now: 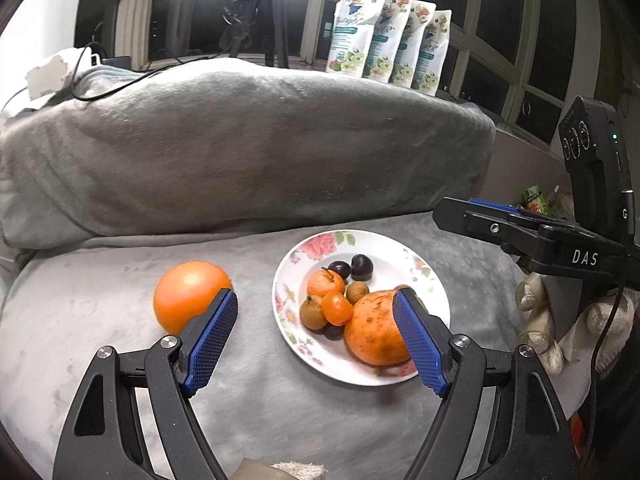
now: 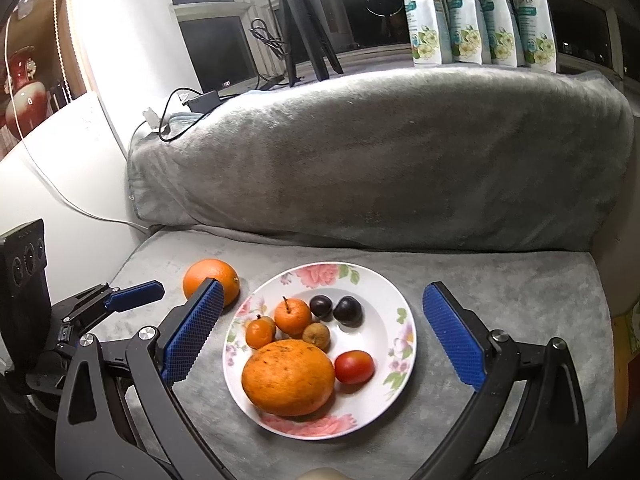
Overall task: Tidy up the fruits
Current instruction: 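Withdraw both open tools from the plate toward the large orange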
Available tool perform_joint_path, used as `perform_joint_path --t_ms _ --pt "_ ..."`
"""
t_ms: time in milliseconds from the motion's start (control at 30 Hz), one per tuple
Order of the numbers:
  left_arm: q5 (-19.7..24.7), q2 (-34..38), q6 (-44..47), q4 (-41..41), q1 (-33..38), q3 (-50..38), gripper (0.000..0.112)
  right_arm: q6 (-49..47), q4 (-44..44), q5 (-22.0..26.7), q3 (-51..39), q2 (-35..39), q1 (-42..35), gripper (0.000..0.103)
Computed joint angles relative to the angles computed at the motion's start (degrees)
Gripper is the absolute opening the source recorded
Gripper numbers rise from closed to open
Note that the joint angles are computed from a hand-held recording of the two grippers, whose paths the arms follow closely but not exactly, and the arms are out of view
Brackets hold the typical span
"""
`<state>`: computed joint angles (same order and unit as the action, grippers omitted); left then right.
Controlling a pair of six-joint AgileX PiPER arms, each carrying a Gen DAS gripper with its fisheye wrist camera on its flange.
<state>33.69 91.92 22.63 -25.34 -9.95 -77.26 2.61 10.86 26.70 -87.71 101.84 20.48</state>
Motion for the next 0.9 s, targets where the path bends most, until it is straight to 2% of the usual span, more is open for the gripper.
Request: perform_joint_path --t_ms 400,767,900 --pt "-0.1 -1.6 3.6 -4.1 5.0 2.8 0.08 1.8 -2.6 2.8 -7.1 3.7 3.6 0.102" --pt "1.2 -2.0 9.7 -10.9 12.9 5.9 0.08 0.2 -1.3 10.6 -20.2 11.0 6.3 0.102" --pt "2.1 -1.3 11.6 -13.3 15.4 6.3 0.08 -0.8 1.6 15.9 -28.4 16.0 6.2 0.102"
